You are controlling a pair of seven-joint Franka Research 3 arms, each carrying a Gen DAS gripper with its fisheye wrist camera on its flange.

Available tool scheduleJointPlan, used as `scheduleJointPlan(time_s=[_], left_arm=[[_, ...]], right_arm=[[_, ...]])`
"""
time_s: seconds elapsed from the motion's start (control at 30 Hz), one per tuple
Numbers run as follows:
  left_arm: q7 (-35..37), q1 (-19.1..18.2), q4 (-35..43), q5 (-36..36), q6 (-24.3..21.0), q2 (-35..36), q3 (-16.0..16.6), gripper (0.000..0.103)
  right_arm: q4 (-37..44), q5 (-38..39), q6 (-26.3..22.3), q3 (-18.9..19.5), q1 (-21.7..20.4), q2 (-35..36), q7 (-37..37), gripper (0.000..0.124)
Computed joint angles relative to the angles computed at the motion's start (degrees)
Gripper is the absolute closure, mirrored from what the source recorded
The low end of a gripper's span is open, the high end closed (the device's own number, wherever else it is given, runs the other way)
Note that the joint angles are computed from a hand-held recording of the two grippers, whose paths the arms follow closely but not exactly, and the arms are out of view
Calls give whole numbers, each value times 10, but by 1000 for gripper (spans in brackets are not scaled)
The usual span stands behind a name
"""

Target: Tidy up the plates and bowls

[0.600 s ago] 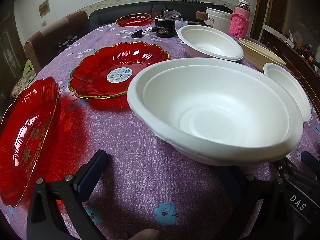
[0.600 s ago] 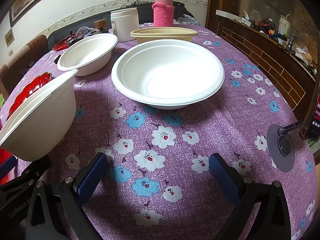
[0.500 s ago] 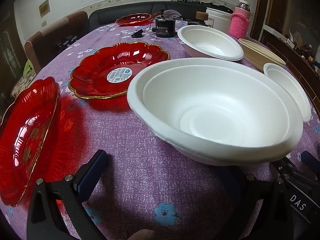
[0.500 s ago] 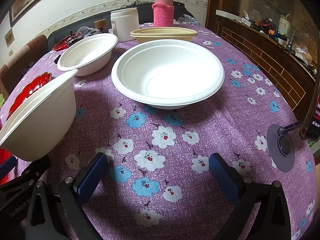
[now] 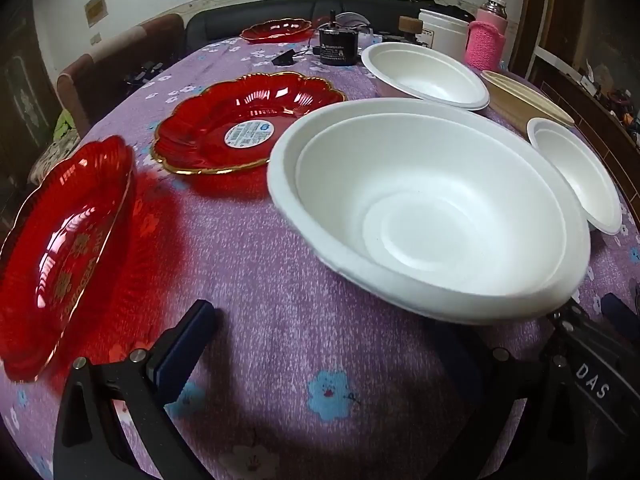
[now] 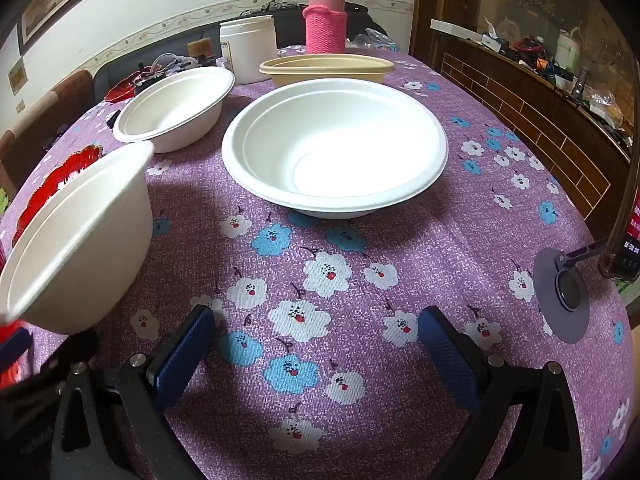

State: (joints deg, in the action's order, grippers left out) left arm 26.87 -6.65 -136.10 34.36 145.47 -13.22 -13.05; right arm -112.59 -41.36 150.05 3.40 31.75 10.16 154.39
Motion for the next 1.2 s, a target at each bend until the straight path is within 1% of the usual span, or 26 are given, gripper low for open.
scheduleJointPlan(time_s=[0.07,0.1,0.13,0.17,0.23,0.27,0.3,0.4,0.47,0.5,0.53,0.57,0.63,0.67,0.7,0.73,0.8,0.83,0.9,0.97,1.07,1.13,1.2], left_arm=[[6,-3,0,-4,-7,-2,-1,0],[26,-10,-1,-22,-9,-5,4,0],[59,-20,-5,-57,-10,-10,14,0],[81,-24,-4,-77,-16,-13,18,0],[118,-34,-16,-114,-25,-30,23,0],[127,-37,-28,-127,-23,-44,23,0],[135,-41,-46,-143,-15,-63,25,0],[153,-56,-112,-180,45,-140,32,0],[135,-42,-145,-165,69,-190,13,0],[116,-28,-159,-148,74,-222,-2,0],[109,-24,-167,-143,74,-243,-6,0],[113,-26,-167,-144,73,-251,0,0],[140,-46,-176,-159,58,-285,24,1],[155,-49,-175,-163,56,-294,34,1],[164,-47,-183,-163,59,-314,38,1],[166,-40,-193,-159,61,-338,35,1],[165,-14,-204,-143,64,-379,26,1],[166,-5,-210,-138,67,-400,26,1],[161,15,-221,-131,82,-437,31,1],[167,33,-229,-128,104,-458,47,1],[198,51,-212,-126,89,-461,63,1],[235,43,-186,-134,74,-438,84,1],[264,35,-171,-150,66,-424,104,1]], right_arm=[[0,0,0,0,0,0,0,22],[0,2,0,0,0,0,-1,22],[-1,11,-1,2,-2,-1,-10,22],[-5,36,-4,8,-7,-6,-38,22],[-6,105,-11,21,-20,-11,-120,22],[-7,113,-10,20,-20,-11,-130,22],[-10,116,-5,19,-19,-12,-136,22],[-26,96,3,14,-13,-23,-117,22],[-31,98,3,15,-14,-28,-117,22],[-32,96,3,16,-14,-29,-115,22],[-30,94,1,16,-14,-27,-112,22],[-30,88,-1,16,-13,-27,-105,22],[-24,84,-5,17,-13,-24,-98,22],[-22,85,-6,17,-13,-23,-98,22],[-20,89,-8,17,-14,-22,-102,22],[-18,94,-12,18,-14,-21,-106,22],[-15,109,-27,19,-15,-24,-110,22],[-18,116,-24,20,-16,-28,-108,22],[-47,109,12,19,-19,-53,-90,22],[-73,77,46,23,-23,-83,-61,22],[-89,30,96,42,-37,-115,-39,22],[-83,31,124,54,-45,-120,-58,22],[-70,97,159,61,-46,-112,-135,22]])
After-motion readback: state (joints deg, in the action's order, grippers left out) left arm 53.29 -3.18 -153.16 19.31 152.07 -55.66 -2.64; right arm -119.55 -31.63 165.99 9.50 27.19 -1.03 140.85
